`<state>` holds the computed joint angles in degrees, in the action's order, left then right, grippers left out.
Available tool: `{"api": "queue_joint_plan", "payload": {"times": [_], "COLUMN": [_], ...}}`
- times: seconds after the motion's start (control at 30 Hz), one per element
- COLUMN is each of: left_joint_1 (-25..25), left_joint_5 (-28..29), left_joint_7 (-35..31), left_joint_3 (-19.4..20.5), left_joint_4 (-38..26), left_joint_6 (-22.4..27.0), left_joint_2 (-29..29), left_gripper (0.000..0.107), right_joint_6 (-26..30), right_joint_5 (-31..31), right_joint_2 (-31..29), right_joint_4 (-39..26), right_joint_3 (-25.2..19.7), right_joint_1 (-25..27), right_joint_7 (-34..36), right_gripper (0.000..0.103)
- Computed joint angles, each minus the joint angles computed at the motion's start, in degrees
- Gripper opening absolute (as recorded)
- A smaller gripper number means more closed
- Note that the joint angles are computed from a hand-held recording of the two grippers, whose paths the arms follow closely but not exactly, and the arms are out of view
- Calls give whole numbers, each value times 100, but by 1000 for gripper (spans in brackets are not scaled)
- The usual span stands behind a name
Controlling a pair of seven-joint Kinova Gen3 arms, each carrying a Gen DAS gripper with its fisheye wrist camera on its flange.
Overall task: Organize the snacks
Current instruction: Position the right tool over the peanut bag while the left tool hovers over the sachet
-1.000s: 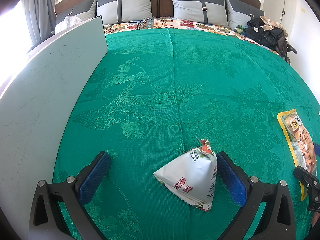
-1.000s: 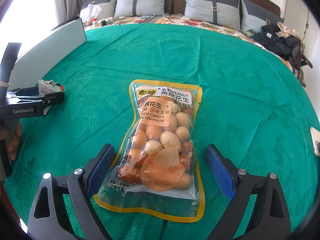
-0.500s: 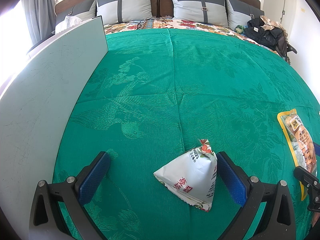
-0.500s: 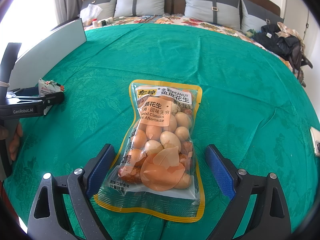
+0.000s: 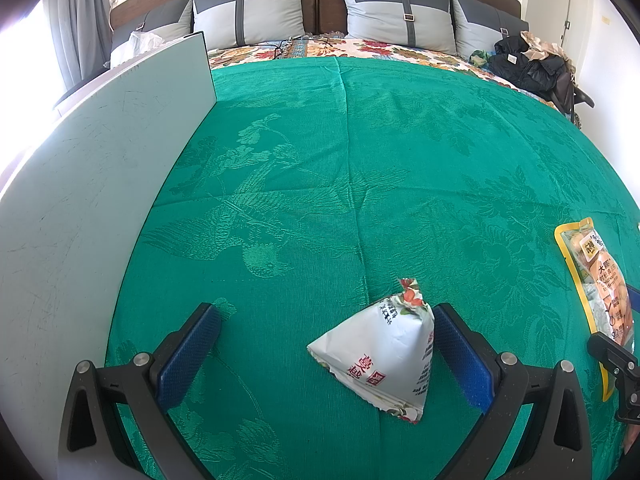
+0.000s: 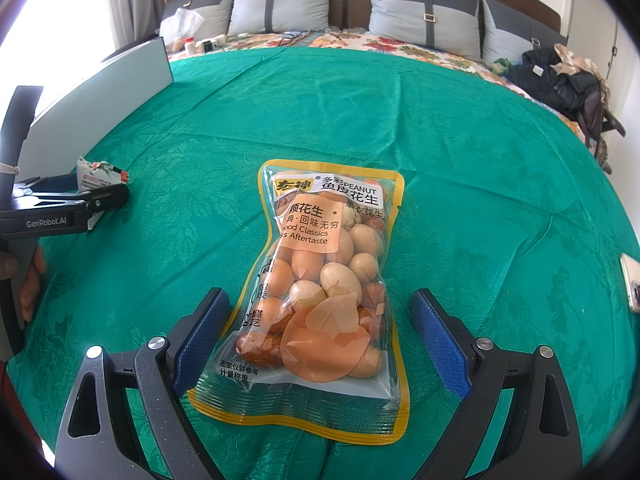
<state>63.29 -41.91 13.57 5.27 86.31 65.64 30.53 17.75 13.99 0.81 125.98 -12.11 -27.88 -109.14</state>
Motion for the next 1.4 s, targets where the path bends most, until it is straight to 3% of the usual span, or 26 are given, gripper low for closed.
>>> {"api": "queue_joint_plan", "payload": {"times": [1.13,1.3,1.4], "left_joint_1": [1,6,-23], "left_joint_5": [-5,-25,-73], "left_joint_7": [10,-11,-311], "left_joint_3": [5,25,160], "left_joint_4": [9,70,331], "left_joint_6": [-7,-70,-355], "left_joint_2": [-4,-33,-209], "left_gripper": [103,103,103], "right_joint_6": [11,17,21], "right_joint_5": [4,-1,10], "right_joint_2": [0,-7,-8], "right_joint_4": [-8,-6,-8], "right_joint_3": [1,-2,-3], "right_joint_1": [-4,-3,-4], "right_joint_7": [-10,-7,-19], "right_gripper": [94,94,94]}}
